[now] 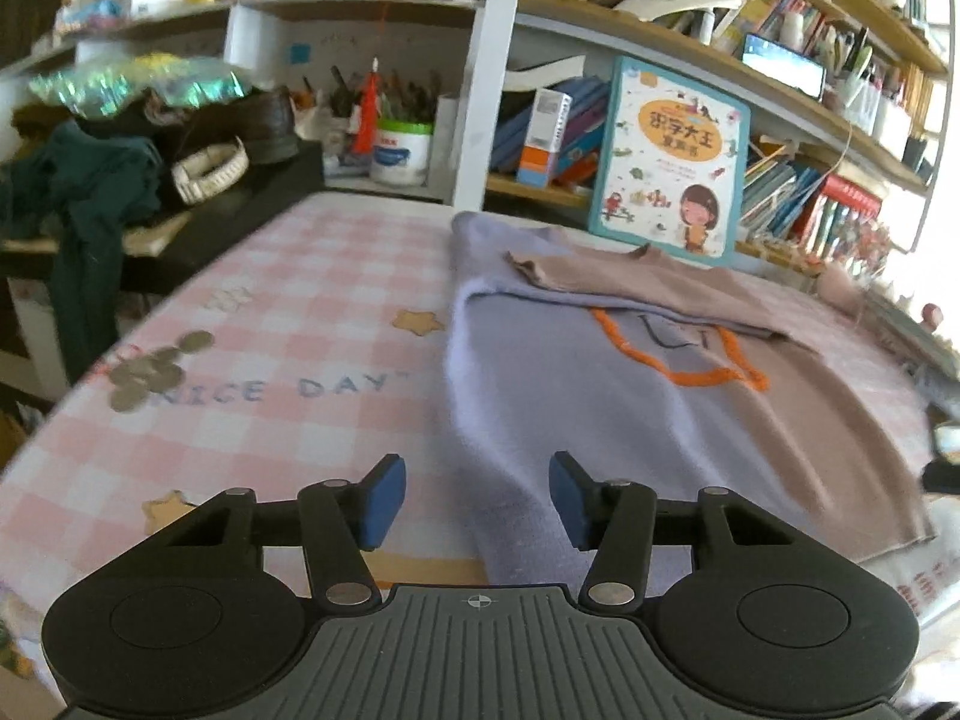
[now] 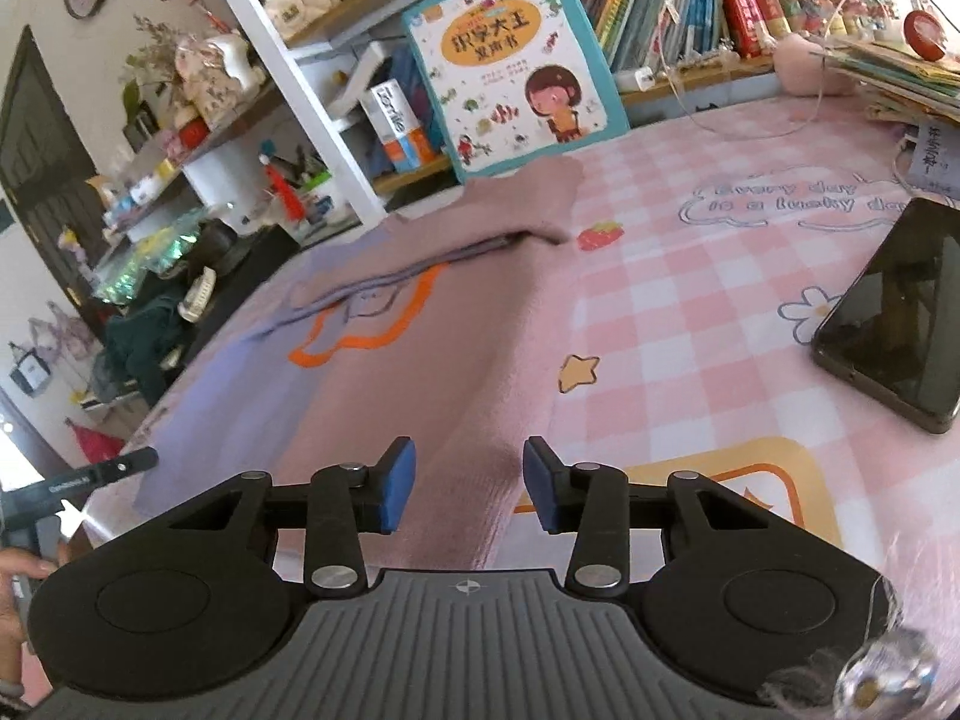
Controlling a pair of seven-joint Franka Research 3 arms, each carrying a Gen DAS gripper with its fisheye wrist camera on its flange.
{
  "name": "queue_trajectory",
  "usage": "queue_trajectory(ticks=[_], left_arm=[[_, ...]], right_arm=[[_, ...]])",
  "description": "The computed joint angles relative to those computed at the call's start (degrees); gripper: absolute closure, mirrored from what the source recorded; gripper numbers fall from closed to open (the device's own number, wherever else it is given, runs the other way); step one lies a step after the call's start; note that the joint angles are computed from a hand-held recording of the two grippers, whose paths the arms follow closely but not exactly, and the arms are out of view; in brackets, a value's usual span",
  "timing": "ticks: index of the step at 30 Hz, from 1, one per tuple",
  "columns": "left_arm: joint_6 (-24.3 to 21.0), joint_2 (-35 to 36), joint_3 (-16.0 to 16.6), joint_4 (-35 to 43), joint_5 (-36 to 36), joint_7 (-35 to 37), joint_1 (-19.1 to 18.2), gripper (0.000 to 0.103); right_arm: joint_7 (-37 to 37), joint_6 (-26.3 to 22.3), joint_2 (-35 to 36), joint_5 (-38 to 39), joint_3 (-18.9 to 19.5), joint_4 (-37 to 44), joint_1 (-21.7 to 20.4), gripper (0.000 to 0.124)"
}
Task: Fold clothes
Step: 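Grasp the lavender hem with the left gripper while the right gripper grasps the pink hem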
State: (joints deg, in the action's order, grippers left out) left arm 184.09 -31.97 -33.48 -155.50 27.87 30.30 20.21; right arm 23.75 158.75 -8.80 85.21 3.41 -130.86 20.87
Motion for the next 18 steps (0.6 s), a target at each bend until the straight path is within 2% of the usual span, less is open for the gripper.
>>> queue_trajectory(ticks=[2, 4, 5, 6, 7, 10, 11, 13, 15, 17, 18], left_arm=[[1.6, 1.3, -1.1, 0.2, -0.2, -0.5, 1.3, 0.054], [3.5, 1.3, -4.8, 0.0, -0.6, -1.5, 5.2, 0.078], [5.2, 2.2, -4.9, -0.1, -1.6, -1.1, 5.4, 0.086], [6.3, 3.5, -3.3, -0.2, -2.2, -0.4, 4.0, 0.096], [8.9, 4.2, -2.5, -0.6, -3.0, 0.1, 3.6, 0.097], [15.0, 4.1, -1.1, -1.1, -5.0, 2.0, 2.4, 0.098], [16.3, 4.9, 0.1, -0.9, -5.1, 2.6, 1.2, 0.098], [18.7, 6.5, 2.6, -0.4, -5.2, 3.6, -1.4, 0.097], [16.2, 8.2, 6.1, 0.6, -4.2, 4.2, -5.3, 0.097], [13.2, 8.7, 7.5, 0.8, -4.8, 5.1, -7.3, 0.094], [12.4, 8.9, 9.4, 0.5, -5.0, 5.1, -9.2, 0.092]], right_arm=[[1.0, 0.0, 0.8, -1.3, 0.3, 0.6, 0.1, 0.086], [1.4, 0.2, 1.6, -2.2, 0.5, 1.1, 0.2, 0.091], [1.3, 0.2, 1.9, -2.3, 0.5, 1.3, 0.2, 0.095], [1.5, -0.5, 2.2, -2.5, 0.4, 1.5, 0.1, 0.107], [0.6, -1.5, 2.2, -1.4, 0.2, 1.7, 0.1, 0.113], [-5.4, -5.2, 1.5, 5.3, -0.6, 2.2, -0.3, 0.113], [-8.0, -7.6, 1.1, 8.7, -1.1, 2.3, -0.6, 0.113], [-7.9, -12.8, 1.5, 10.9, -1.8, 3.0, -1.6, 0.113], [-5.2, -14.3, 2.3, 9.7, -1.6, 4.0, -2.3, 0.113], [-1.5, -14.2, 3.2, 6.8, -1.1, 4.6, -2.8, 0.11], [0.2, -14.1, 3.4, 5.6, -1.0, 4.8, -3.0, 0.109]])
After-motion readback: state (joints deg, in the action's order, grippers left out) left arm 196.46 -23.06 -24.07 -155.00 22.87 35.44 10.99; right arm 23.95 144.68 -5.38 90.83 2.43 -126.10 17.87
